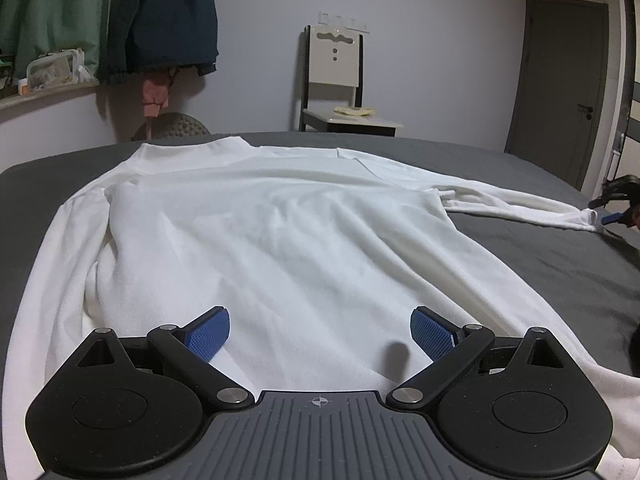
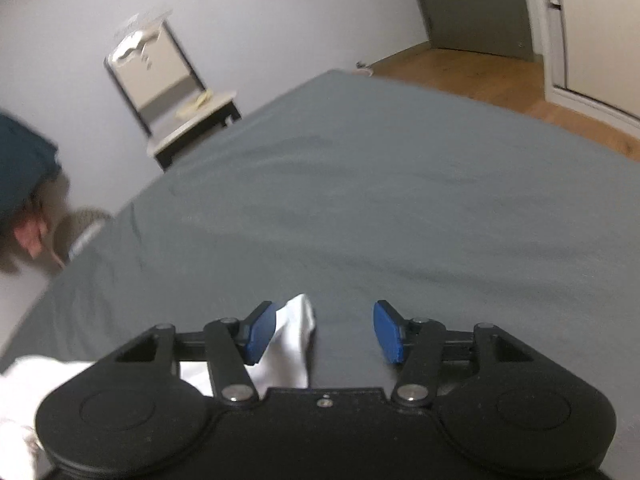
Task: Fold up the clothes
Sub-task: 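Lay the sleeve straight on the bed and open the right gripper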
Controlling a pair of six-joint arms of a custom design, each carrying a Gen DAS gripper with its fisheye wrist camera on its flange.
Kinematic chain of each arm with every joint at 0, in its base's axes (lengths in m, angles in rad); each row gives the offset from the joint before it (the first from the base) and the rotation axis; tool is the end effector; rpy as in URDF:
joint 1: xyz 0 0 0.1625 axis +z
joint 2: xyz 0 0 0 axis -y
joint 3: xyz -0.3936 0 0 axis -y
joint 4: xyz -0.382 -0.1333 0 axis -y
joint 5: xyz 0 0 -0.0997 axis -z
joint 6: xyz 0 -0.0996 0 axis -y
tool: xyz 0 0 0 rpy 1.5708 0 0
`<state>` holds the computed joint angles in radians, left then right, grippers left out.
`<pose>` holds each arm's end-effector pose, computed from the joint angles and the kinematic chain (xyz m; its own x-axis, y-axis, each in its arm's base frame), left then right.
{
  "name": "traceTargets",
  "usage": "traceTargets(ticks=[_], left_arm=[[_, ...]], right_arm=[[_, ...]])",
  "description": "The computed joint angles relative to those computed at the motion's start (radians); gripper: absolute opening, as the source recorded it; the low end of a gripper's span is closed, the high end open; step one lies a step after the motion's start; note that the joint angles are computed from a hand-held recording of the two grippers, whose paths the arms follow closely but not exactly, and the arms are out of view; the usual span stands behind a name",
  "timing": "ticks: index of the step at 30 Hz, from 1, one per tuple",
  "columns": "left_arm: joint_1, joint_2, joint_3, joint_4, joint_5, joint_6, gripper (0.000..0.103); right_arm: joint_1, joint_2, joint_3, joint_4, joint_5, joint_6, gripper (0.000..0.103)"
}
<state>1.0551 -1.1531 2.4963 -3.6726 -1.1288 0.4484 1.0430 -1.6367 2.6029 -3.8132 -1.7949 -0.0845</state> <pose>-0.0344 -0.4175 0.1534 -0.6842 0.4447 -0.5780 0.7263 0.4867 -0.4853 -0.0616 -0.3265 0.3082 -0.7449 0.6512 0.1451 0.0837 0.3069 -0.9481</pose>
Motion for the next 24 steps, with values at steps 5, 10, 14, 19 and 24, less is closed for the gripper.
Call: traceTargets(ticks=[5,10,14,19,24], left_arm=[[-0.006,-0.001,0.007,-0.007,0.005,0.001,0.098],[-0.007,-0.005,0.005,-0.001,0.011,0.0,0.098],[-0.01,-0.012,0.009,0.005,0.015,-0.003,0.098],[-0.014,-0.025,0.004,0.051,0.033,-0.012,0.098],[-0.015,-0.045,0.01,0.077,0.023,-0.012,0.098]], right_arm=[[-0.112,-0.168,0.104,0.164,0.204,-0.036,0.048],[-0.008,-0.019,0.08,0.061,0.095,-0.033,0.022],[0.12,0.044,0.041,0.022,-0.041,-0.026,0.011],[0.171,-0.058,0.088,-0.008,-0.076,0.047,0.01],[0.179,-0.004,0.074,0.143,-0.241,0.091,0.01]])
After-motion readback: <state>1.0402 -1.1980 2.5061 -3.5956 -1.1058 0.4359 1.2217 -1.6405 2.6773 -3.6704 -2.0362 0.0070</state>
